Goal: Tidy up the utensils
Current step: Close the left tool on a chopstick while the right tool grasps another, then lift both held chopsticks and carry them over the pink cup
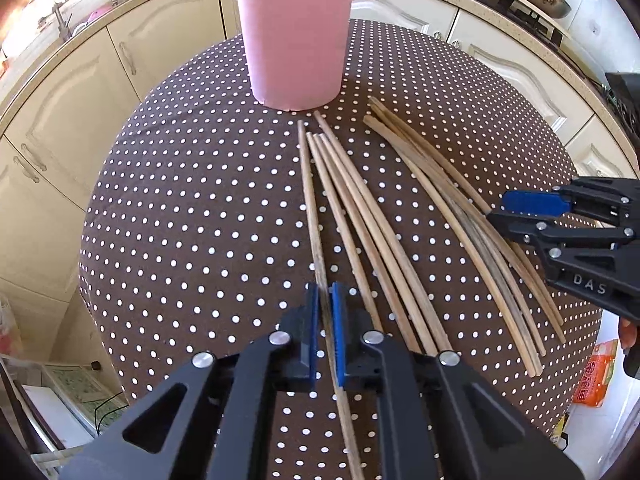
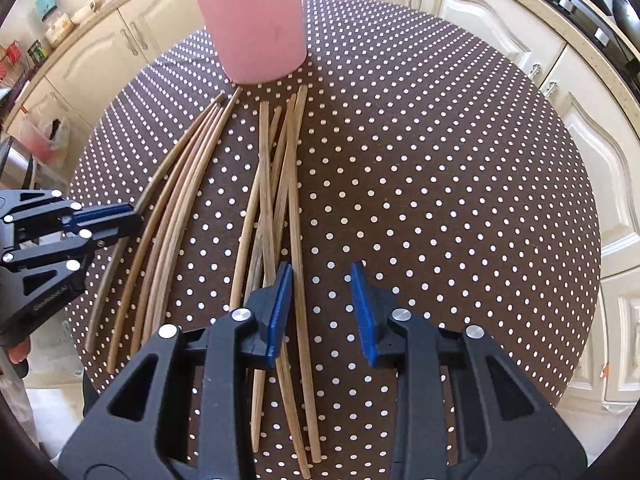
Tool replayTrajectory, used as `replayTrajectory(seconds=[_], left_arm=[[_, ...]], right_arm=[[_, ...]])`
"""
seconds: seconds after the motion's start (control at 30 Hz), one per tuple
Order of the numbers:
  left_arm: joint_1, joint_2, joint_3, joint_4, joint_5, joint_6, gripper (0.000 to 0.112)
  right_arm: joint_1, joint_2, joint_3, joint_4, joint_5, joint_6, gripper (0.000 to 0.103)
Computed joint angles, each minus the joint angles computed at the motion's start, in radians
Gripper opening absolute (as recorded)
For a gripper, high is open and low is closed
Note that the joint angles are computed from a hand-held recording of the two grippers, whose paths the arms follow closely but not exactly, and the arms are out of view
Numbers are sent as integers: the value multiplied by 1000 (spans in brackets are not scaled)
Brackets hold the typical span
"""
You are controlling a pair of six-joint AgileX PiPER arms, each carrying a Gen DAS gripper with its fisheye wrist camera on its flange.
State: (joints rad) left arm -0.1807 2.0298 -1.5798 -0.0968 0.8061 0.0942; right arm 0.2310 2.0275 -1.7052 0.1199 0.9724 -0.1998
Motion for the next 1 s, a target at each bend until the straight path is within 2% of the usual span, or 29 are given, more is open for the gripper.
replayTrajectory(seconds=[0.13, 0.2, 0.27, 0.37, 0.47, 0.6, 0.7, 0.87, 1.0], left_arm=[[-1, 1, 8, -9, -17, 3, 6], [7, -1, 14, -29, -27, 18, 6], [16, -4, 22, -54, -37, 35, 5], [34, -5, 31, -100, -43, 67, 5], [56, -11, 43, -144, -47, 103, 5], [74, -44, 82, -187, -77, 146, 5], [97, -78, 112, -234, -91, 200, 5], [116, -133, 146, -298, -117, 261, 5], [134, -187, 183, -336, -145, 313, 5]], right_arm=[[13, 48, -69, -24, 36, 21, 24], [18, 89, -136, -32, 70, 35, 12], [18, 127, -203, -30, 102, 44, 7], [-3, 140, -229, 10, 102, 31, 6], [-36, 106, -158, 63, 33, 1, 6], [-102, 35, -26, 208, -80, -80, 6], [-148, 4, 19, 355, -127, -148, 6], [-221, -45, 90, 626, -169, -268, 6], [-247, -70, 121, 801, -169, -331, 6]])
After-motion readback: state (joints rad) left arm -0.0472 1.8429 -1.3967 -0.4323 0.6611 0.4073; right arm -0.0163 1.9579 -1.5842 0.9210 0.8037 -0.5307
